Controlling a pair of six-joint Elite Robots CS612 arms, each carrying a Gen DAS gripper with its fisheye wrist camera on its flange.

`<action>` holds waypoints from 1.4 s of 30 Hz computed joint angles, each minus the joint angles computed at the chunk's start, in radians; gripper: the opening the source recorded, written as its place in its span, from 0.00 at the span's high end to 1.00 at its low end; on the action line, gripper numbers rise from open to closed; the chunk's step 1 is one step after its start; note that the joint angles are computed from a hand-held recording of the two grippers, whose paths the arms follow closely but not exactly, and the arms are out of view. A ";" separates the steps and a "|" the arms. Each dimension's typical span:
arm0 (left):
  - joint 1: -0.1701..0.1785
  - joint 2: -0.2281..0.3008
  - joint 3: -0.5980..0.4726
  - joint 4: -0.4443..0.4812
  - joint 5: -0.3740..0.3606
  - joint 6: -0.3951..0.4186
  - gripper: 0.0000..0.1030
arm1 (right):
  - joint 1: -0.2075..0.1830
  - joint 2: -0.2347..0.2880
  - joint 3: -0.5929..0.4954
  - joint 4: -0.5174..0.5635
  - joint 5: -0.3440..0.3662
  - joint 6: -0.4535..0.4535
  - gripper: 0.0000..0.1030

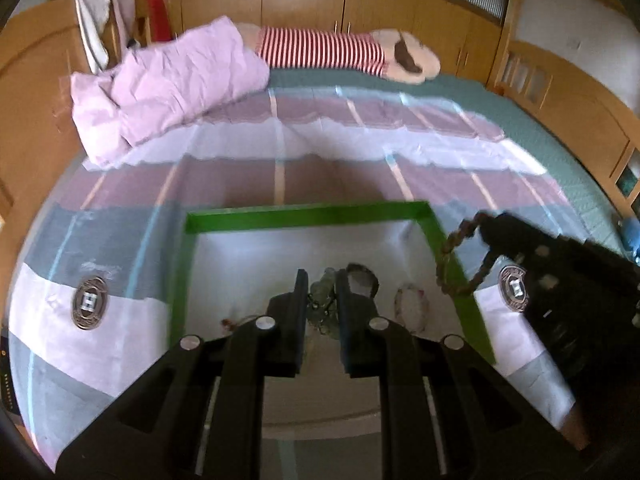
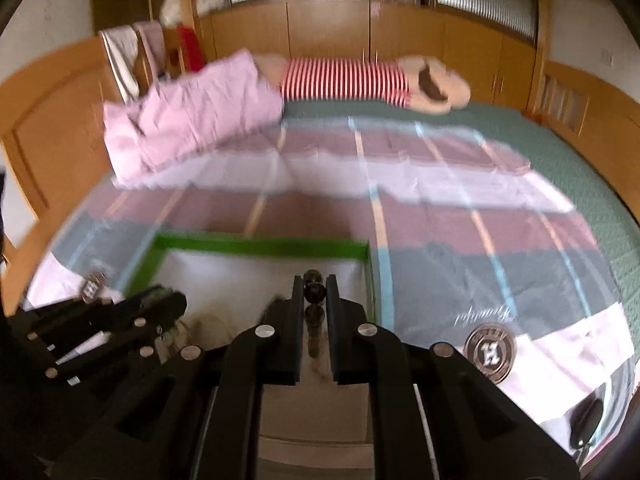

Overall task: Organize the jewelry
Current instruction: 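Carry the keys into the box with the left tool while the right tool drops the bracelet in, then withdraw both tools from the box toward the two rings on the cover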

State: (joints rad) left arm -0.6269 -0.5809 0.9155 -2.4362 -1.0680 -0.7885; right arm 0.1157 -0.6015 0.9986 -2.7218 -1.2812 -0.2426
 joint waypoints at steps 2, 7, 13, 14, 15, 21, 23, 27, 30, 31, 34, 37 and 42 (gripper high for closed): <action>0.006 0.018 -0.022 0.028 -0.028 -0.007 0.86 | 0.005 0.020 -0.014 0.035 -0.031 -0.013 0.90; 0.018 0.054 -0.056 0.082 -0.086 -0.018 0.85 | 0.008 0.046 -0.032 0.101 -0.068 -0.021 0.90; 0.018 0.048 -0.035 0.078 -0.083 -0.052 0.60 | -0.003 0.028 -0.009 0.097 -0.044 0.012 0.62; 0.017 0.039 -0.020 0.067 -0.082 -0.060 0.58 | -0.006 0.021 0.003 0.082 -0.036 0.016 0.58; 0.014 0.026 -0.001 0.059 -0.068 -0.072 0.52 | -0.012 0.004 0.031 0.053 -0.021 0.017 0.57; -0.028 -0.089 0.183 -0.038 0.083 -0.106 0.38 | -0.052 -0.089 0.191 -0.063 0.091 0.049 0.39; -0.050 -0.141 0.277 -0.059 0.139 -0.138 0.34 | -0.065 -0.119 0.251 -0.083 0.126 0.036 0.37; -0.077 -0.205 0.411 -0.021 0.135 -0.227 0.29 | -0.068 -0.153 0.348 -0.053 0.117 -0.051 0.34; -0.072 -0.208 0.451 0.003 0.044 -0.266 0.31 | -0.055 -0.144 0.359 0.063 0.101 -0.118 0.34; -0.071 -0.205 0.455 0.004 0.024 -0.274 0.37 | -0.049 -0.141 0.360 0.100 0.097 -0.139 0.34; -0.066 -0.191 0.459 -0.035 -0.024 -0.250 0.45 | -0.032 -0.142 0.378 0.101 0.060 -0.188 0.35; -0.065 -0.173 0.446 -0.077 -0.041 -0.205 0.48 | -0.020 -0.142 0.388 0.087 0.029 -0.209 0.38; -0.058 -0.156 0.448 -0.151 -0.094 -0.178 0.55 | -0.013 -0.136 0.388 0.075 0.004 -0.213 0.42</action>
